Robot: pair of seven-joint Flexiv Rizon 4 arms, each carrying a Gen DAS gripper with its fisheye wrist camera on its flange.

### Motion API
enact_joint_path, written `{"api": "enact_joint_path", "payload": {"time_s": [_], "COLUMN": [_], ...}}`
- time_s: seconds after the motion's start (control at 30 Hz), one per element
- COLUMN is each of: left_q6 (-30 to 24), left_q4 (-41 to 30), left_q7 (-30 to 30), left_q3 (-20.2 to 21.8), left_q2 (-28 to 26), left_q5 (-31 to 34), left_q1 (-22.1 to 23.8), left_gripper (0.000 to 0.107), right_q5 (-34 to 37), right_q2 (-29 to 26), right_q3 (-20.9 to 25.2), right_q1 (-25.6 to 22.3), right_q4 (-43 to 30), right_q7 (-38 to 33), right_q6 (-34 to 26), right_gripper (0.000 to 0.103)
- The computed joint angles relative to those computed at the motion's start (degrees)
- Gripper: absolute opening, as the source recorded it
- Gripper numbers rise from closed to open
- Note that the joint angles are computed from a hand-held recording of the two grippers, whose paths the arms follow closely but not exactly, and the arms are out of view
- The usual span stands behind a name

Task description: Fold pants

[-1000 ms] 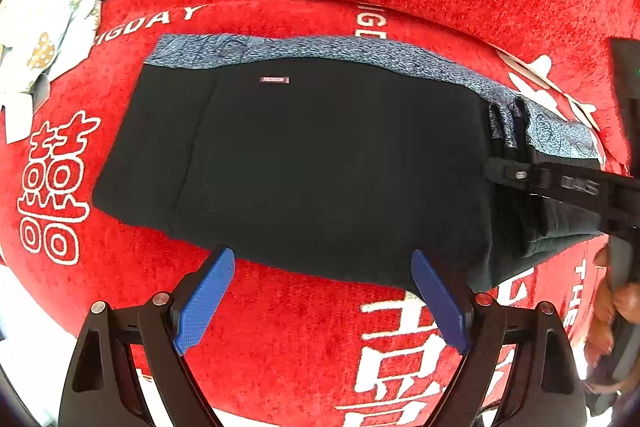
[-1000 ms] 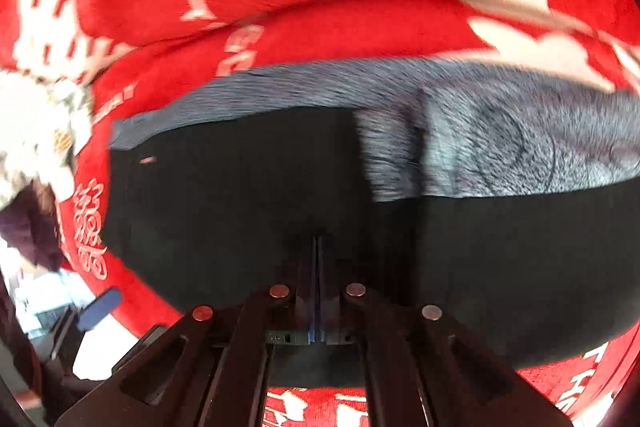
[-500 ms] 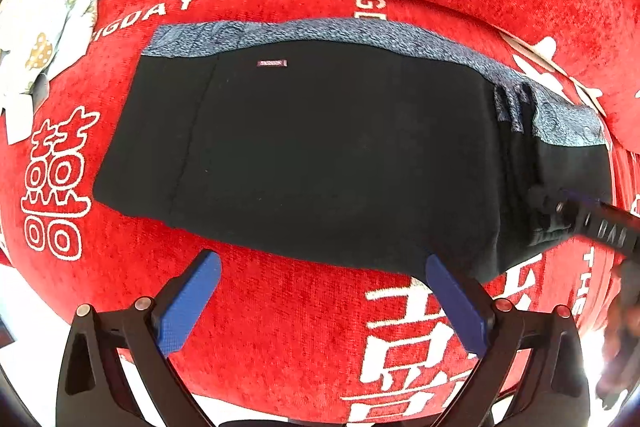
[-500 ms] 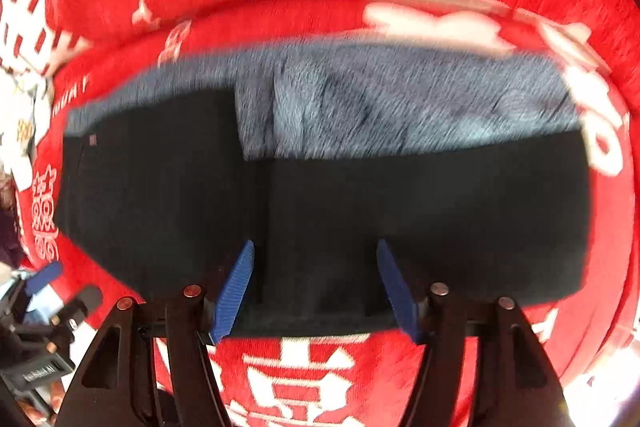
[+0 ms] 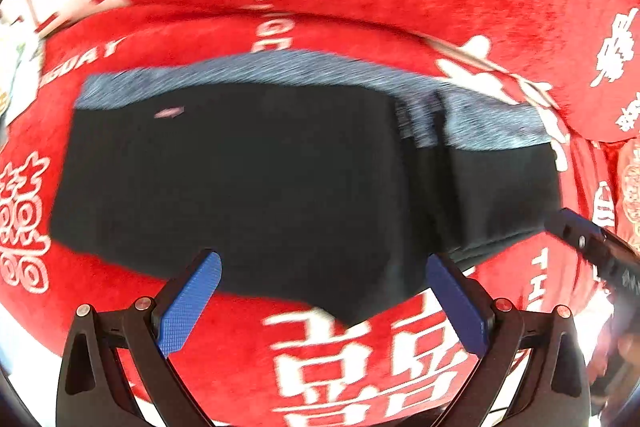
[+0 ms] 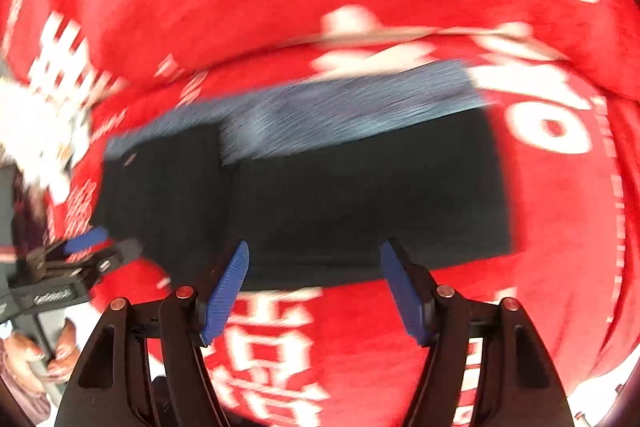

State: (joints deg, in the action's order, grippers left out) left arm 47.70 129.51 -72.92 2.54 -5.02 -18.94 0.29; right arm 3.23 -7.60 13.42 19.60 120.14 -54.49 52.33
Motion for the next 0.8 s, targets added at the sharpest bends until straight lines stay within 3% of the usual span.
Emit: {"api": "enact_joint_path", "payload": {"time_s": [0.13,0.23,0.33,0.37,0.47,0.53,0.67,0.8], "left_q6": [2.6,2.8,2.0,1.7,1.0,0.2,-3.2,-7.6], "left_q4": [-2.7,-5.9,-7.3,-7.0,-6.6,-6.1,-5.1,-5.0], "left_q7": [1.2,-0.2,-3.2,-3.7,-5.3,-6.3,-7.5,-9.9], "left_q3": [-3.5,-4.8,-4.5,-4.3,-3.5,-2.7,-1.4,-0.8], "left_q2": [-4.4,-8.5,-9.9,-9.4,-7.9,-5.8,-2.1,1.7], "left_q5": [-4.6,-2.5,0.2,0.7,3.2,5.6,8.4,11.3], "left_q1": [-2.3,-4.4,-5.8,-5.9,-6.3,-6.3,-5.3,-4.6], "left_gripper": [0.103,0.103,0.103,0.103,0.103,0.103,0.103,0.103], "right_q5": [-3.7,-3.5,2.9,3.9,-7.5,-10.4,-8.1,1.1], "right_q2": [-0.9,-4.0,-7.7,-8.0,-6.2,-4.5,-0.4,2.9], "right_q3": [-4.4,-5.6,-3.4,-2.3,-3.6,-3.6,-2.6,-1.3], "right_q1": [-3.7,-6.1,-8.3,-8.4,-4.2,-3.4,-3.9,-4.4], "right_q4": [2.0,1.4,-0.6,-1.0,0.1,0.6,1.8,0.7], "right_q7": [5.4,6.3,2.3,1.5,1.8,2.4,2.0,-2.2], "right_q6": [1.9,1.4,0.7,0.7,-2.3,-3.8,-5.1,-9.6], "right_gripper": [0.073,0.071,0.071,0.072,0.075,0.076,0.076,0.076]}}
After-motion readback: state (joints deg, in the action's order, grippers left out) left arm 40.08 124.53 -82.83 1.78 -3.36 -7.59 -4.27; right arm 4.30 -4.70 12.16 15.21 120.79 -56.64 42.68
